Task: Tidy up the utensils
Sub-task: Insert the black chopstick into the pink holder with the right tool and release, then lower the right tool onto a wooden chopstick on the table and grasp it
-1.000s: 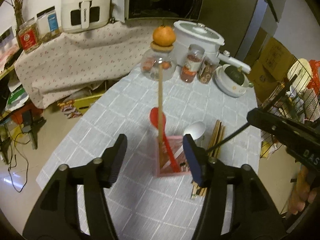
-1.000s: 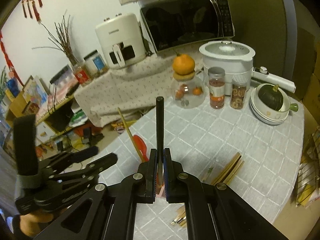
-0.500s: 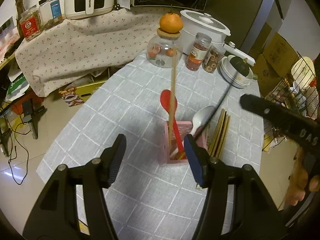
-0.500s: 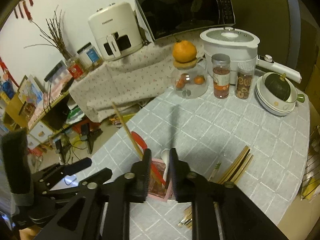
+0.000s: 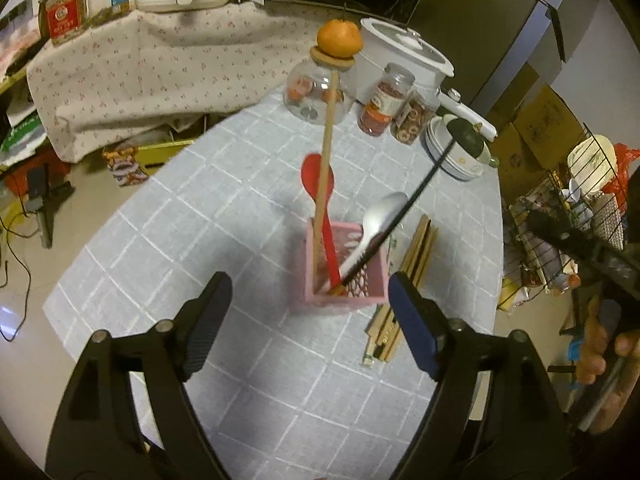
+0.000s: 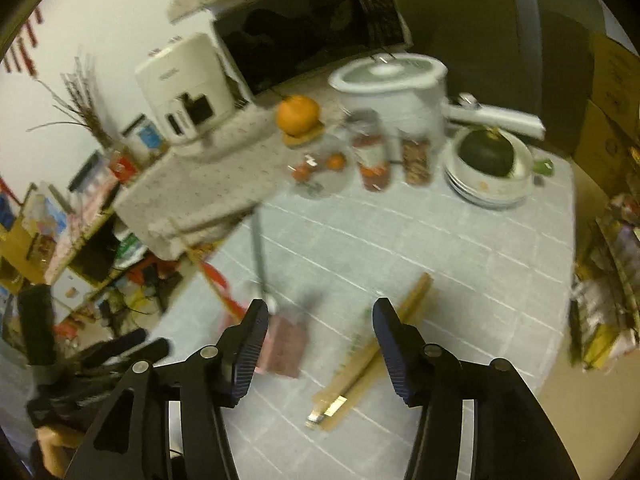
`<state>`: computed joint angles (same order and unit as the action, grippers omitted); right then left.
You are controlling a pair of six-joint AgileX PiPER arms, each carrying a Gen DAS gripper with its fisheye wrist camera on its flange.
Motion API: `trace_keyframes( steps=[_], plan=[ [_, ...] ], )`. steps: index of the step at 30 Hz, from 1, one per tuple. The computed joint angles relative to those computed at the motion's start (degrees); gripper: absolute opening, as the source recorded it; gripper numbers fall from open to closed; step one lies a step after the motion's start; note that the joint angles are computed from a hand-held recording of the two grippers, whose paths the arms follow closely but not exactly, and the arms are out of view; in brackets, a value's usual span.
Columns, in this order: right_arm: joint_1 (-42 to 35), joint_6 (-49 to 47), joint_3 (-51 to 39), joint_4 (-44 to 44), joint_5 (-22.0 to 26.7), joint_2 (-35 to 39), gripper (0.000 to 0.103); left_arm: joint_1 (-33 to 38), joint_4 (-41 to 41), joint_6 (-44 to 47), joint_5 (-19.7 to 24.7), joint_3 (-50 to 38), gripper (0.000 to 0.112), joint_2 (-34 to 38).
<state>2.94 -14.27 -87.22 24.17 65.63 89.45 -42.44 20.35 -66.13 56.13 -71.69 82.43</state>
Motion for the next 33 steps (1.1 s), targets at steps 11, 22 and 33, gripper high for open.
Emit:
trace_keyframes(
  steps=[11, 22, 33],
  plan=[
    [-0.69, 2.03, 4.53, -8.87, -2.11, 9.88, 0.056, 0.29, -7.19, 5.79, -2.56, 3.49, 0.082, 1.49],
    [-2.35, 8.51, -0.17, -9.53, -3.73, 23.58, 0.035, 3.0, -10.46, 5.78, -5.33, 4.64, 0.082, 0.84],
    [1.55, 13.47, -1.75, -14.28, -5.01, 25.05, 0.029, 2.05, -8.8, 5.27, -4.82, 3.97, 0.082, 1.03]
  ],
)
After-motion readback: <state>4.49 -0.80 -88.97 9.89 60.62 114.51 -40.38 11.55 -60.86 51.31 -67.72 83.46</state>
